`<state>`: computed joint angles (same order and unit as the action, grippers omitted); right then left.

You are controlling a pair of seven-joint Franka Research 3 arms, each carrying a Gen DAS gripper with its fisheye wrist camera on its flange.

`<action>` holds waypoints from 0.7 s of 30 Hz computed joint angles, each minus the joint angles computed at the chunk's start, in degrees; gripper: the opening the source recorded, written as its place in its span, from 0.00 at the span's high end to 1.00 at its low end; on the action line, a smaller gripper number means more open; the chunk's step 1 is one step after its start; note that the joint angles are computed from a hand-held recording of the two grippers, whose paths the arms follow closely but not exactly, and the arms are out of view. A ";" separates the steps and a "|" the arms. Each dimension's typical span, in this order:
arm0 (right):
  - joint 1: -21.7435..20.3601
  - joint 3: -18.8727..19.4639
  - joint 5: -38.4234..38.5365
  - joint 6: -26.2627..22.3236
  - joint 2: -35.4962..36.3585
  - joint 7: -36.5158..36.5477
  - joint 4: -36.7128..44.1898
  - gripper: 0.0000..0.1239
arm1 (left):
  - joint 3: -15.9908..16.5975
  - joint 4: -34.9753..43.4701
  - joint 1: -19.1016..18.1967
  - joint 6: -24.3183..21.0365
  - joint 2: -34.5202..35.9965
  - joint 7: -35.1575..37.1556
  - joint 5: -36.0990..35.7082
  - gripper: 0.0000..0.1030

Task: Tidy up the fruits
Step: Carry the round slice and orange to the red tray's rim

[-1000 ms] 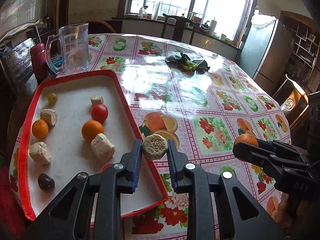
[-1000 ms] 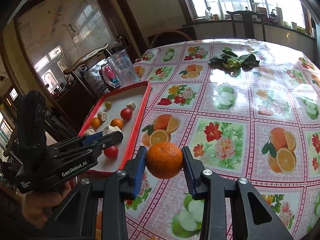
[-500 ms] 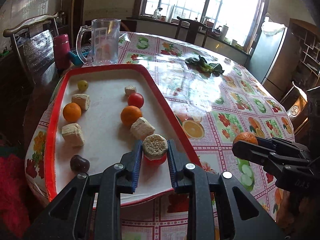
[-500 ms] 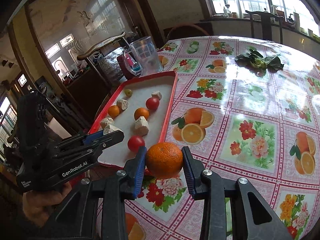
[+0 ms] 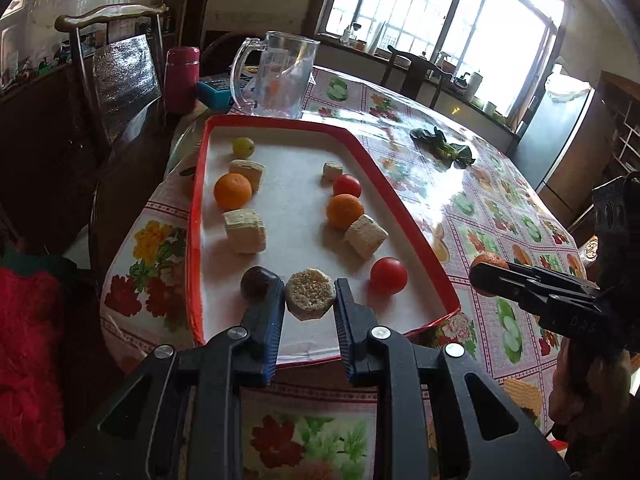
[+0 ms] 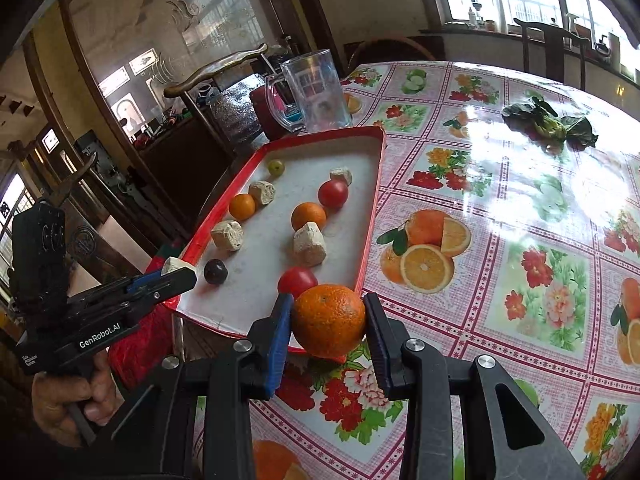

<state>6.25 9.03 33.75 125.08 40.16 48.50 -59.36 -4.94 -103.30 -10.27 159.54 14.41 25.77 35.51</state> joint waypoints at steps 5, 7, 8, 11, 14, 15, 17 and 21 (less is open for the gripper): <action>0.87 0.12 -0.78 -0.67 0.75 -0.04 1.00 0.71 | 0.19 -2.84 0.51 0.57 -1.66 -0.96 0.15 0.79; 1.20 0.10 -1.15 -1.00 1.21 0.10 1.65 0.71 | 0.13 -3.28 0.78 0.50 -1.91 -1.24 0.11 0.79; 1.36 0.07 -1.37 -1.20 1.45 0.21 1.99 0.71 | 0.20 -3.53 0.78 0.54 -2.06 -1.68 0.39 0.79; 1.82 0.05 -1.99 -1.75 2.01 0.37 2.77 0.71 | -0.31 -3.81 1.43 0.92 -2.05 -0.88 -0.57 0.79; 2.35 -0.03 -2.70 -2.32 2.87 0.67 3.79 0.71 | -0.95 -3.41 1.87 1.31 -1.42 1.34 -2.41 0.79; 2.54 -0.08 -2.98 -2.45 3.15 0.84 4.09 0.71 | -1.02 -3.22 1.86 1.25 -1.18 1.88 -2.84 0.79; 2.89 -0.19 -3.58 -2.83 3.92 1.15 4.99 0.71 | -1.15 -2.99 1.94 1.29 -0.75 2.74 -4.00 0.79; 3.48 -0.52 -5.04 -3.97 5.82 2.25 7.44 0.71 | -1.14 -2.82 1.94 0.93 -0.22 4.15 -5.60 0.79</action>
